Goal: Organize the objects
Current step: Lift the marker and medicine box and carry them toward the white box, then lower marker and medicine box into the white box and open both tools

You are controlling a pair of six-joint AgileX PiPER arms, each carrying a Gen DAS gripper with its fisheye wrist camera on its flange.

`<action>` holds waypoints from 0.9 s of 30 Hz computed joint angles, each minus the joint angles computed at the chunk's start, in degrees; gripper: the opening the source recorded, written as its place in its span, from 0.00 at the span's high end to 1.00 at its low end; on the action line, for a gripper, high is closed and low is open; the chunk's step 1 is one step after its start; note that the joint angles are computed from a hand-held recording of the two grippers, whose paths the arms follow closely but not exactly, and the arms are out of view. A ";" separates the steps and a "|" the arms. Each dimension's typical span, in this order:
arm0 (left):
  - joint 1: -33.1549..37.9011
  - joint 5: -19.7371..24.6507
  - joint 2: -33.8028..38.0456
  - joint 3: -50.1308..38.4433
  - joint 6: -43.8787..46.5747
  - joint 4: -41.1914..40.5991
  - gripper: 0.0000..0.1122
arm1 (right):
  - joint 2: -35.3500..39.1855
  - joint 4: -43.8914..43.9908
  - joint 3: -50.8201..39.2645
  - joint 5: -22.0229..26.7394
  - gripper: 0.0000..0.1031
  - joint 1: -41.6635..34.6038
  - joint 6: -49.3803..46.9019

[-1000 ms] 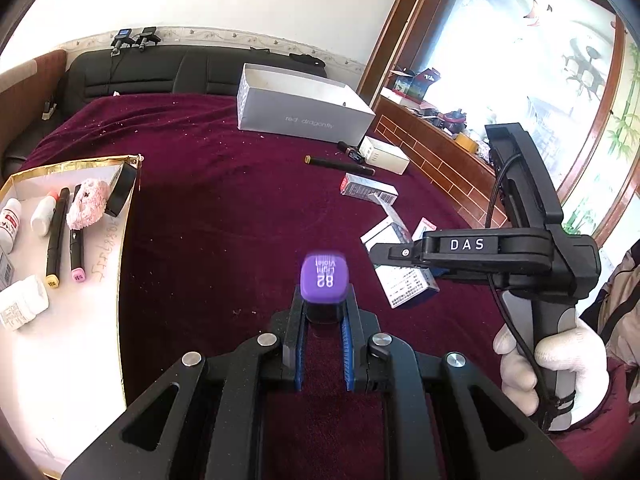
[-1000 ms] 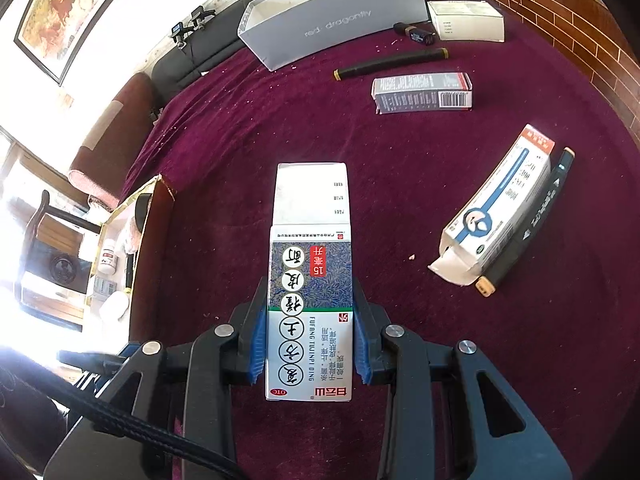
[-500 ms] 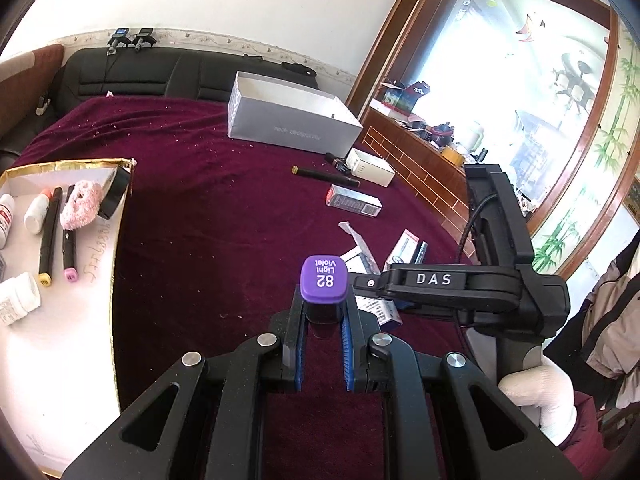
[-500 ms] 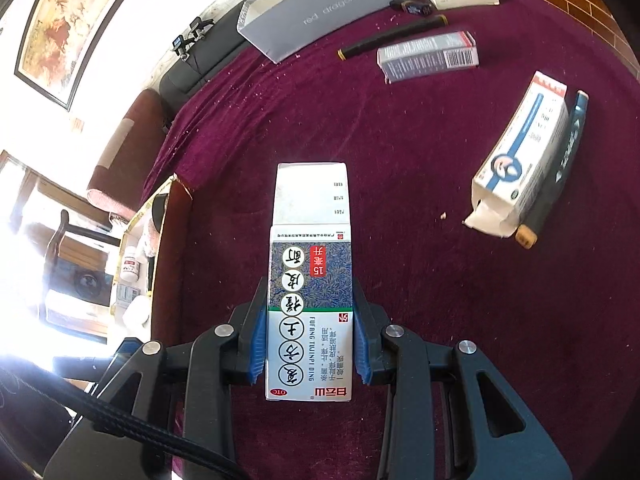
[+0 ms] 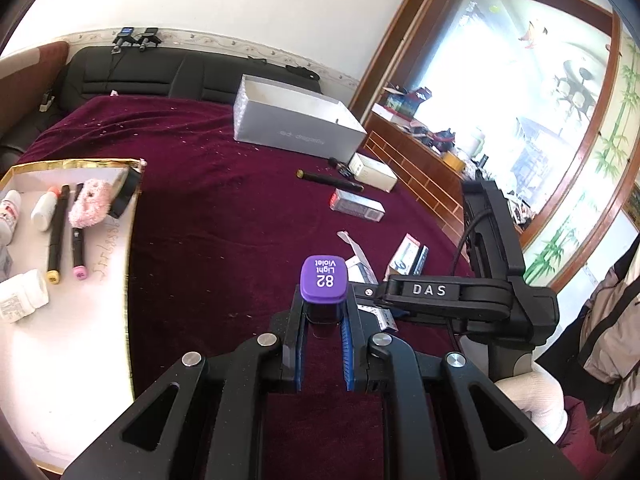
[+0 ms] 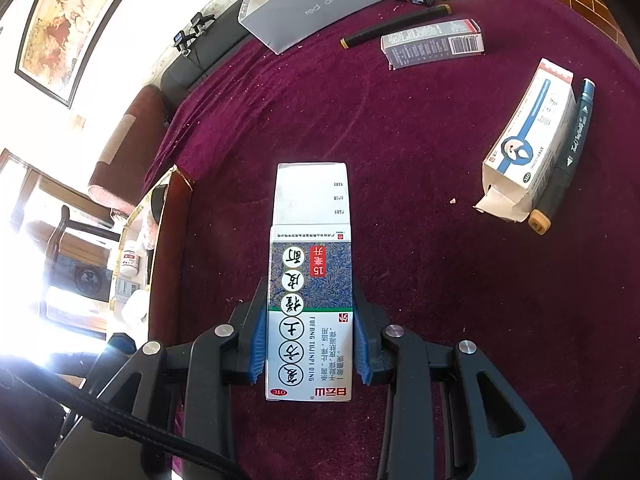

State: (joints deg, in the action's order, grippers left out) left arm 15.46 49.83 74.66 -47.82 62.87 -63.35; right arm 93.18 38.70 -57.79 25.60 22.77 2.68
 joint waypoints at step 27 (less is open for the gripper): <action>26.40 7.76 4.71 -8.50 3.20 4.80 0.89 | 7.48 8.67 -15.66 6.83 0.68 6.00 -10.67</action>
